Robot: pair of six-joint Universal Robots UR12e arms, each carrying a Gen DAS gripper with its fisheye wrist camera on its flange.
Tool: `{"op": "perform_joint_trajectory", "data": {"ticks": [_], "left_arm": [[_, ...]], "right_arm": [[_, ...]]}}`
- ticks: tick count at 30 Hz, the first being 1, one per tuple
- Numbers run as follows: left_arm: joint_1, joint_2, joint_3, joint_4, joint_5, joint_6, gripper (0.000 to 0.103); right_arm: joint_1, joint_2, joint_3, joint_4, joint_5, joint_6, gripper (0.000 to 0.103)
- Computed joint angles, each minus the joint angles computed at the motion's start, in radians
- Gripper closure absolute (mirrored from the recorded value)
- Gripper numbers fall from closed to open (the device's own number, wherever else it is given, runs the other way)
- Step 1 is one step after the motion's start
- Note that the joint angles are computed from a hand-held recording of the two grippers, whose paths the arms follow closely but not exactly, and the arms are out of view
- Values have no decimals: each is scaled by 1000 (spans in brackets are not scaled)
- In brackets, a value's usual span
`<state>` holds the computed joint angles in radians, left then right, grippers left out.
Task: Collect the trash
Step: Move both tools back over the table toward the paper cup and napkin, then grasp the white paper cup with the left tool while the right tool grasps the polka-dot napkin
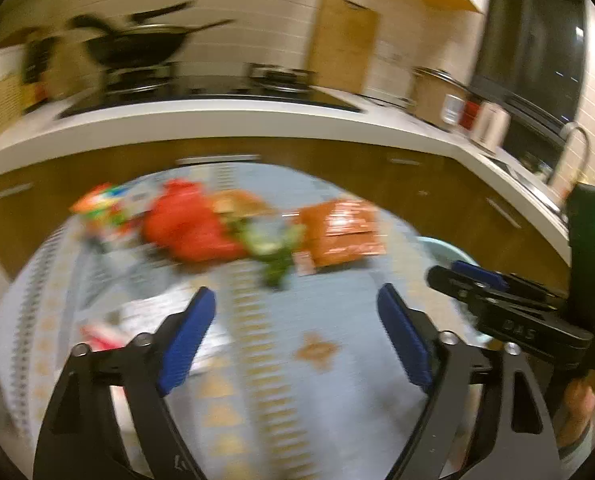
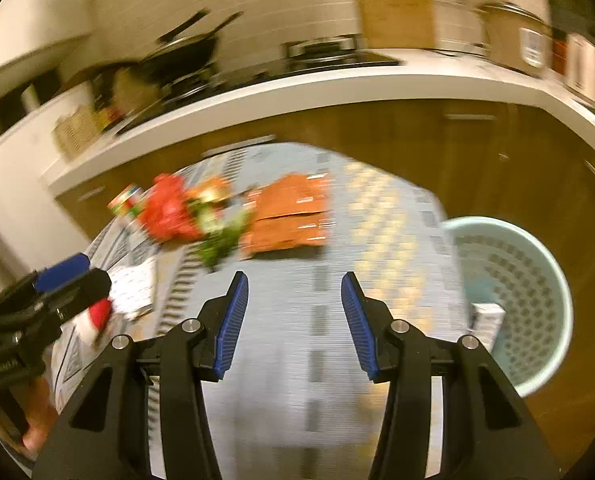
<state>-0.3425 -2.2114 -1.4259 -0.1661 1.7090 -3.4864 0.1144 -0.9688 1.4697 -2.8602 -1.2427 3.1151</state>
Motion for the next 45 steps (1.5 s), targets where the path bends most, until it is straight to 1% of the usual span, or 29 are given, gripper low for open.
{"op": "perform_joint_trajectory", "data": {"ticks": [2, 6, 8, 12, 17, 23, 25, 27, 30, 32, 34, 35, 36, 38, 41, 44, 45], "left_arm": [[19, 31, -55, 15, 28, -14, 19], [55, 75, -132, 5, 44, -44, 14], [74, 88, -161, -10, 26, -42, 12], [99, 94, -197, -26, -12, -36, 12], [123, 77, -202, -42, -75, -43, 12], [121, 55, -174, -71, -45, -32, 13], [122, 50, -172, -61, -47, -41, 16], [124, 49, -173, -59, -46, -52, 17], [122, 51, -185, -13, -41, -48, 23], [118, 54, -198, 27, -33, -44, 29], [116, 55, -204, 48, -24, -44, 33], [115, 54, -207, 61, -16, -52, 34], [118, 56, -215, 80, -24, -62, 34], [128, 61, -232, 121, -53, -80, 36], [143, 67, -252, 167, -94, -117, 37], [160, 69, -262, 189, -129, -158, 38], [162, 71, -263, 184, -121, -164, 38]], "right_arm": [[22, 5, -12, 15, 11, -24, 58], [56, 22, -40, 55, 42, -48, 58], [73, 32, -57, 80, 53, -64, 58], [102, 51, -80, 110, 56, -98, 58], [124, 68, -91, 122, 55, -117, 58], [137, 78, -106, 149, 38, -138, 58], [142, 83, -115, 158, 36, -146, 53], [148, 87, -123, 161, 28, -153, 50], [155, 94, -135, 174, 27, -159, 45], [160, 101, -143, 184, 23, -161, 39], [165, 109, -153, 193, 17, -161, 36], [164, 112, -157, 196, 27, -155, 35], [163, 116, -162, 203, 36, -146, 31], [163, 124, -174, 213, 21, -127, 31], [161, 130, -179, 226, 15, -124, 31], [167, 133, -183, 241, 4, -149, 31], [170, 134, -185, 243, -2, -155, 31]]}}
